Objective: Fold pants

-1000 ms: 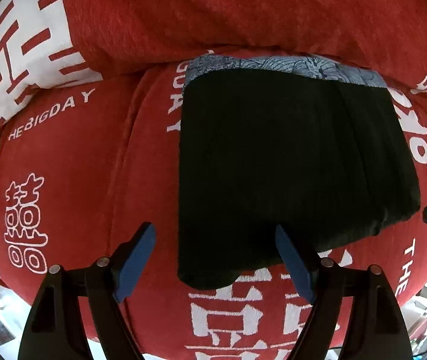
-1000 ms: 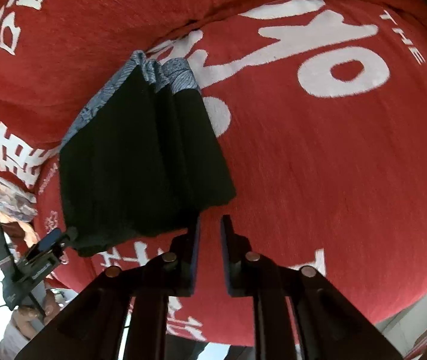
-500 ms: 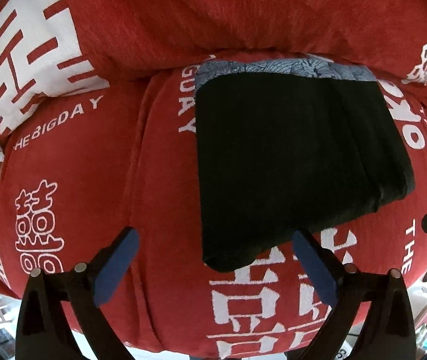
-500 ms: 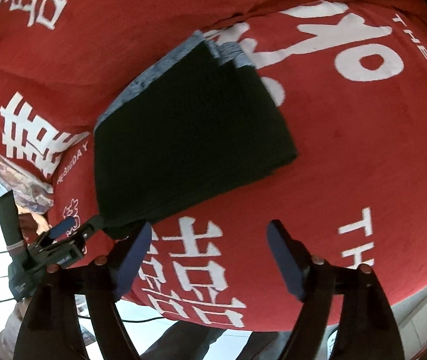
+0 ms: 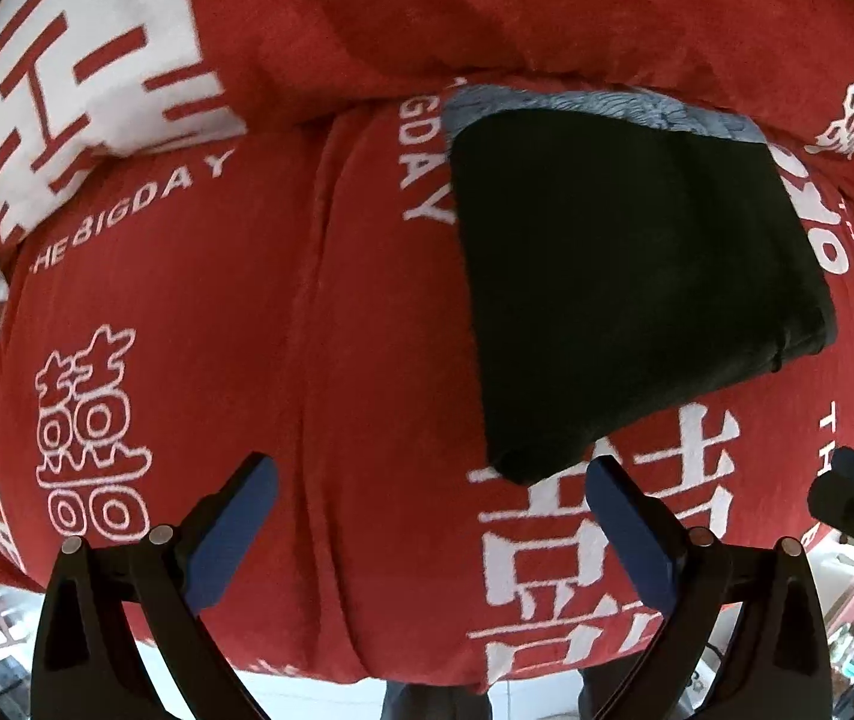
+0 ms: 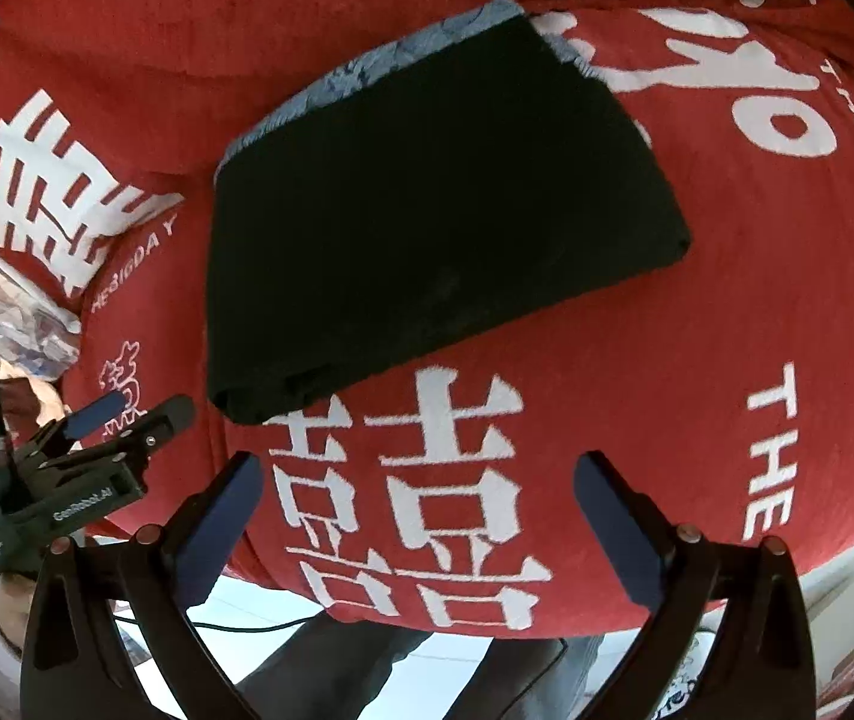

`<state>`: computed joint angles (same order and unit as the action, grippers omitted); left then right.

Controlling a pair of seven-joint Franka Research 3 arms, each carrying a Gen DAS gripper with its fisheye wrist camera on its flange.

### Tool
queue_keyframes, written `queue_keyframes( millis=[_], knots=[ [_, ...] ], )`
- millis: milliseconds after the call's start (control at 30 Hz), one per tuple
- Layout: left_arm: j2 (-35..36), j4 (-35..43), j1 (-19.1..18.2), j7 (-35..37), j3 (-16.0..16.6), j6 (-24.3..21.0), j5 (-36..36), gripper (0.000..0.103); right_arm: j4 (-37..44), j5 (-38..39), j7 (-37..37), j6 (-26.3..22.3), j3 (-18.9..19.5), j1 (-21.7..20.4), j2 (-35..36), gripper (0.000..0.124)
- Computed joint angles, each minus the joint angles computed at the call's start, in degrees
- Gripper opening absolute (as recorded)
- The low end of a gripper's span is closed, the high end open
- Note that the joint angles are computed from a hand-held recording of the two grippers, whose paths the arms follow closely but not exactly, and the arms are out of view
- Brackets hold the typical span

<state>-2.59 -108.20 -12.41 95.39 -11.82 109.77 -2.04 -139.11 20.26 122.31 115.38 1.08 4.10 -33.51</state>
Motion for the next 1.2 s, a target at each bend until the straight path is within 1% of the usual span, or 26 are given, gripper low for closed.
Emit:
queue_keyframes(
  millis=[133,300,600,733,900,1000,1100,1200],
  knots=[
    [-0.36,-0.57,0.51,0.84,0.44,-0.59,0.21,0.103,0.81,0.48,1.88,-0.66,0.95,0.80,1.22,0.103],
    [-0.10,-0.69,0.93,1.22,0.61,-1.03,0.07,0.103,1.75,0.33,2.57,-1.22,1.24,1.77,2.44,0.103],
    [0.73,-0.90,0.37,0.89,-0.16,-0.96,1.31,0.103,0.59,0.15,2.90,-1.66,0.55,1.61,0.89,0.103],
    [1.59,-0.27,-0.32,-0.74,-0.69,-1.17,1.70,0.103,-0.40,-0.82,0.45,-2.04,-0.80,0.40,0.08,0.103],
    [3.83,2.45,-1.02,-3.98,-1.22,-2.44,3.13,0.103,-0.07,-1.22,-3.93,-1.90,-3.09,-1.92,0.92,0.103],
    [5.69,4.93,-1.23,-6.20,-1.39,-2.71,2.60,0.103,1.10,-1.80,-8.00,-2.04,-4.75,-3.68,2.10,0.103],
    [8.00,7.80,-1.30,-9.27,-1.54,-2.06,1.06,0.103,2.33,-2.05,-12.22,-2.53,-6.50,-5.58,3.97,0.103],
    [10.25,10.28,-1.53,-11.73,-1.78,-1.02,1.30,0.103,3.88,-2.14,-16.88,-2.87,-8.18,-7.52,6.62,0.103]
  ],
)
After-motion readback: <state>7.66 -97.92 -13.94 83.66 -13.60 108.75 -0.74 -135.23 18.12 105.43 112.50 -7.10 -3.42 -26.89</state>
